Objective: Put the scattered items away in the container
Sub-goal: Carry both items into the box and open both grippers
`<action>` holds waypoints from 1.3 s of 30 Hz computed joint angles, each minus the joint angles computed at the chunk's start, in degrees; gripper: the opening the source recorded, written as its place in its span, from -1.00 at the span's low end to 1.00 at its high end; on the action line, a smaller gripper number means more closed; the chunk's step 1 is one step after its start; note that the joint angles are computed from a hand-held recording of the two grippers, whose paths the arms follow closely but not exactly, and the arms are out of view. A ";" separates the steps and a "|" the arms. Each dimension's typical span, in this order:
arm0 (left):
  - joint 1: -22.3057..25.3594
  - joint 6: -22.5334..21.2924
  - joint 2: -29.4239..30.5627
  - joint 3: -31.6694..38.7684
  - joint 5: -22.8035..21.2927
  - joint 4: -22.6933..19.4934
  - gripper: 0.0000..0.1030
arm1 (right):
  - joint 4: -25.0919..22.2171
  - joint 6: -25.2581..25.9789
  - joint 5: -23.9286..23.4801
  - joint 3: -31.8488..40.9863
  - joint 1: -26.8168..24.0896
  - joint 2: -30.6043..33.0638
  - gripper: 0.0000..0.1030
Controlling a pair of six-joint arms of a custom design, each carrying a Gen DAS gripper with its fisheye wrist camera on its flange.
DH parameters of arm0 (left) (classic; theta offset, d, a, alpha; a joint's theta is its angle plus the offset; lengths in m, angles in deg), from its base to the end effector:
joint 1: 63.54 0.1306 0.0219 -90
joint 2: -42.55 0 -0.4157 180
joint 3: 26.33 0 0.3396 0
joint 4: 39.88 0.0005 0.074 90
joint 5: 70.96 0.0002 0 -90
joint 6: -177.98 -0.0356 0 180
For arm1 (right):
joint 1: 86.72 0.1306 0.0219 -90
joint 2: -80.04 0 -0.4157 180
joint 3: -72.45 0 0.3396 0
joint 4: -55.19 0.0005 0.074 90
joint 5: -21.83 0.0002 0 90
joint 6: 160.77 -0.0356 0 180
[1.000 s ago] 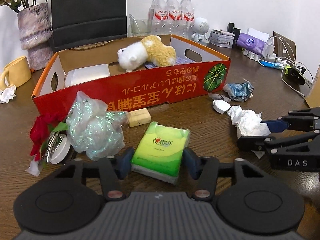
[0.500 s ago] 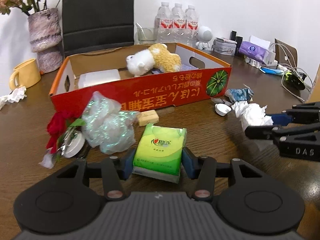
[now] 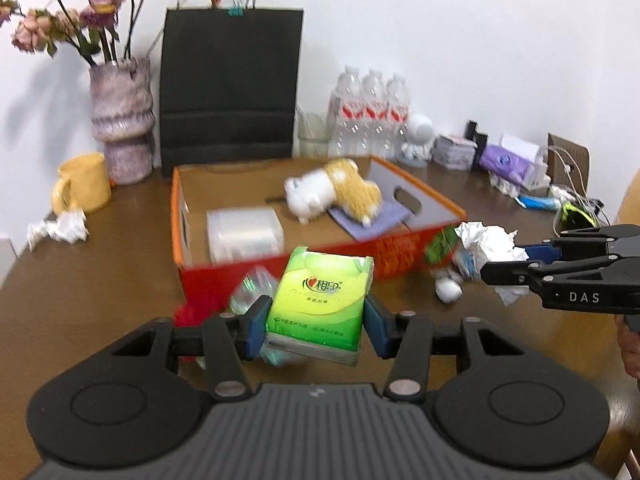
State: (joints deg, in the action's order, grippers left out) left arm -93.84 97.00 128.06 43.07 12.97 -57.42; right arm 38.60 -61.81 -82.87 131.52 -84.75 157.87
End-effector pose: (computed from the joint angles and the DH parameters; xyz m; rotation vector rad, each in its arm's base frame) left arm 0.3527 -0.2023 0.3900 0.3396 2.1412 -0.2823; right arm 0.3437 0.0204 0.3648 -0.3502 2.1439 0.2108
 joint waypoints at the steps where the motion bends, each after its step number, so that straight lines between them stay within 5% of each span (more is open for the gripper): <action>1: 0.41 -0.08 0.42 1.26 -0.05 -0.68 -0.02 | -0.49 0.11 -0.25 1.18 0.04 0.52 -0.39; 8: 3.36 -0.69 7.46 13.00 -1.49 -5.96 -0.02 | -5.19 -0.89 -1.07 12.41 1.08 7.50 -0.39; 16: 7.02 0.19 24.11 36.00 -1.93 -20.26 -0.02 | -13.93 -1.40 1.85 30.27 3.74 21.95 -0.39; 20: 8.29 1.31 33.52 48.19 -0.66 -31.09 0.00 | -19.75 -1.12 4.08 38.24 5.18 29.69 -0.39; 23: 8.51 1.24 37.56 52.79 -2.43 -34.44 -0.05 | -22.41 -0.92 6.05 41.74 5.84 33.99 -0.39; 29: 8.68 0.70 40.09 55.38 -2.84 -36.47 0.01 | -25.25 -0.82 6.18 43.90 5.72 37.36 -0.33; 31: 8.59 1.18 39.88 54.95 -2.60 -35.83 0.21 | -26.21 -0.54 5.99 44.17 5.65 37.52 -0.20; 32: 8.52 1.48 39.50 54.40 -2.66 -35.07 0.39 | -25.98 -0.46 6.06 43.92 5.64 37.28 -0.13; 35: 8.42 1.93 36.64 50.47 -3.27 -30.60 0.54 | -24.39 -0.82 6.00 42.40 5.43 35.66 0.26; 39: 8.84 2.94 30.25 42.86 -1.16 -23.43 0.90 | -21.54 -1.07 3.71 39.84 4.47 32.22 0.45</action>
State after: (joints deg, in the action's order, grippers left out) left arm -85.00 99.94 158.32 85.93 11.81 -80.85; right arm 17.06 -62.87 -79.16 171.36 -80.27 190.08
